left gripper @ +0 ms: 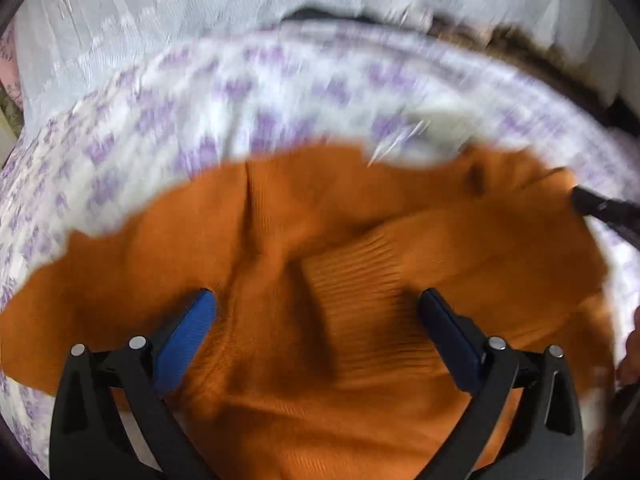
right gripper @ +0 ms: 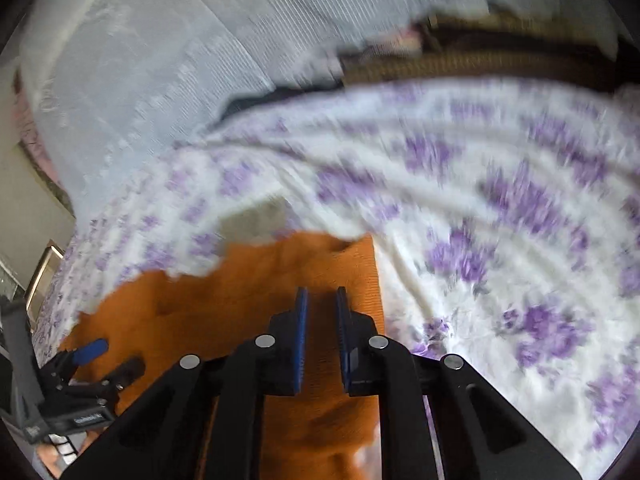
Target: Fold small clothes
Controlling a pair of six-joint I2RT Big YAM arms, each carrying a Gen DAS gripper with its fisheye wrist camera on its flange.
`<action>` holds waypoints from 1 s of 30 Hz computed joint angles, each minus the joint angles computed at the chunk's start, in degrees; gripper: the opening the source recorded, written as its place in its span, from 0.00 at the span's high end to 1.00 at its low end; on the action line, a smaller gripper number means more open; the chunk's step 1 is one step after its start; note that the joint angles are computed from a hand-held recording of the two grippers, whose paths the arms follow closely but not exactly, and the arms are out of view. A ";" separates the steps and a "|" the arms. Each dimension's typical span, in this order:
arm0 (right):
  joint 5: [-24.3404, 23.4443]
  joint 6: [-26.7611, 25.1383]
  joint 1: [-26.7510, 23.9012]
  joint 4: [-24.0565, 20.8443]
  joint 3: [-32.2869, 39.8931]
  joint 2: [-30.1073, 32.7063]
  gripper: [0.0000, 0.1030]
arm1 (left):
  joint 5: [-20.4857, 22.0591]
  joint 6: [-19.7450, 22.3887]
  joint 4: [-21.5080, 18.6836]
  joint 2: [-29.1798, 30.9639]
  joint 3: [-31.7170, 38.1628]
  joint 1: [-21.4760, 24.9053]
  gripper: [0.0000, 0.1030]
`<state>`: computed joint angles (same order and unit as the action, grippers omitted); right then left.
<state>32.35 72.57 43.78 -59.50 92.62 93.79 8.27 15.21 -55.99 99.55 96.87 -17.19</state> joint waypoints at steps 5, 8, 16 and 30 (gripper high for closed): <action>0.50 -0.13 0.08 4.23 -4.27 -2.12 0.91 | 1.31 -0.06 3.02 -1.70 -2.06 0.58 0.04; 6.73 -0.50 3.89 -1.75 -0.82 -1.55 0.87 | 3.05 1.25 7.24 -6.09 -6.31 1.37 0.04; 4.98 -1.29 6.70 -12.63 6.12 5.13 0.79 | 1.64 4.66 5.08 -5.11 -7.02 0.72 0.04; 3.57 -4.55 6.60 -8.62 8.82 7.03 0.52 | 4.40 0.13 4.90 -7.67 -8.02 4.94 0.04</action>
